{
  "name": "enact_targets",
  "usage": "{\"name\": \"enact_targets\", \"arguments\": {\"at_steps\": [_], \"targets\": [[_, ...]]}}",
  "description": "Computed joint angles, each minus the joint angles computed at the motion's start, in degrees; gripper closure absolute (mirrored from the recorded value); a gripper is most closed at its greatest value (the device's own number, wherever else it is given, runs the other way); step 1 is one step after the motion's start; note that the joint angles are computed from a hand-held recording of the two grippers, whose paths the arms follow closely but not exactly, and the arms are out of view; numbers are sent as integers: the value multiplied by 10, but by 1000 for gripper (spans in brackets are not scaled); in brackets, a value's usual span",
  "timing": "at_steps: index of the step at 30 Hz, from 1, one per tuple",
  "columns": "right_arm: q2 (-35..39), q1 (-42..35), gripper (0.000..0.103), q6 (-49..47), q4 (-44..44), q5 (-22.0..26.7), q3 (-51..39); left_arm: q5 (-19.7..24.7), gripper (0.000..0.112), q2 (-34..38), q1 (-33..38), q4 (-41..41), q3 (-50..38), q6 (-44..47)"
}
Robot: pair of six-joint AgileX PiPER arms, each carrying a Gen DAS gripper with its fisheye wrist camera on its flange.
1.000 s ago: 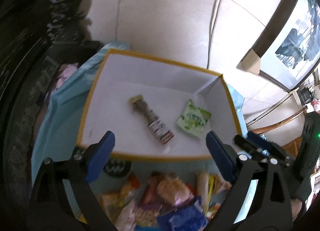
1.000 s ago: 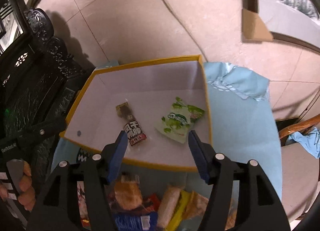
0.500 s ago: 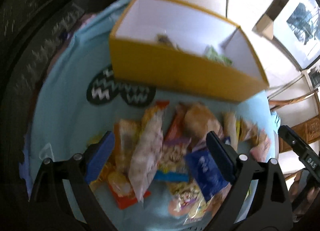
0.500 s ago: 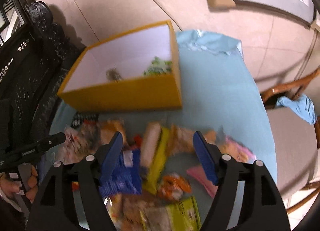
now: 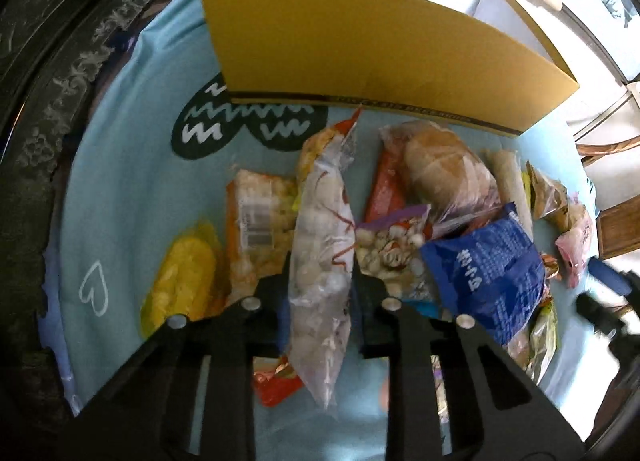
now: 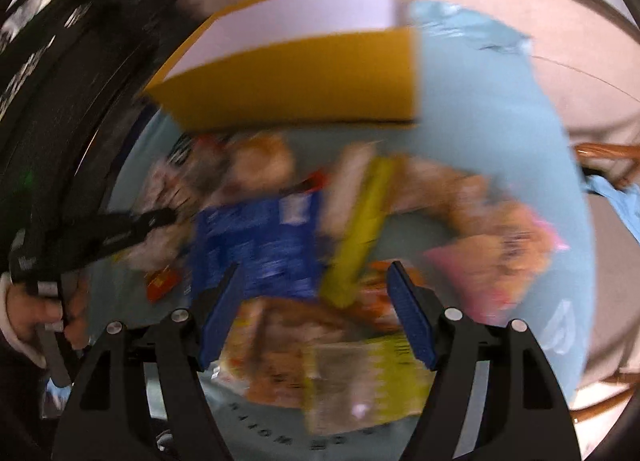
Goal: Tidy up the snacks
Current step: 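Grasp the clear white-candy bag with the left tool while the right tool grasps the blue bag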
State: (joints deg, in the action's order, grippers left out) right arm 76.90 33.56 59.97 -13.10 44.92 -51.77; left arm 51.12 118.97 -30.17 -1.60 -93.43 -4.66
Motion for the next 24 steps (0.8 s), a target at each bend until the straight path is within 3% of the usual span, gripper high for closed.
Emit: {"name": "enact_targets", "arguments": {"at_steps": [8, 10, 12, 15, 17, 20, 24], "targets": [[146, 5, 27, -75, 12, 5, -102, -20, 90, -44, 15, -41, 57, 28], [166, -6, 22, -86, 28, -12, -108, -23, 90, -47, 18, -48, 63, 31], [174, -15, 23, -102, 44, -28, -107, -22, 90, -47, 18, -52, 64, 31], [170, -22, 44, -150, 63, -25, -114, -23, 90, -49, 20, -57, 66, 31], [142, -27, 69, -148, 67, -26, -108, -21, 90, -51, 21, -57, 66, 28], [101, -35, 80, -148, 69, -23, -92, -24, 90, -63, 21, -63, 71, 37], [53, -34, 86, -128, 62, -22, -65, -23, 90, -80, 17, -69, 76, 43]]}}
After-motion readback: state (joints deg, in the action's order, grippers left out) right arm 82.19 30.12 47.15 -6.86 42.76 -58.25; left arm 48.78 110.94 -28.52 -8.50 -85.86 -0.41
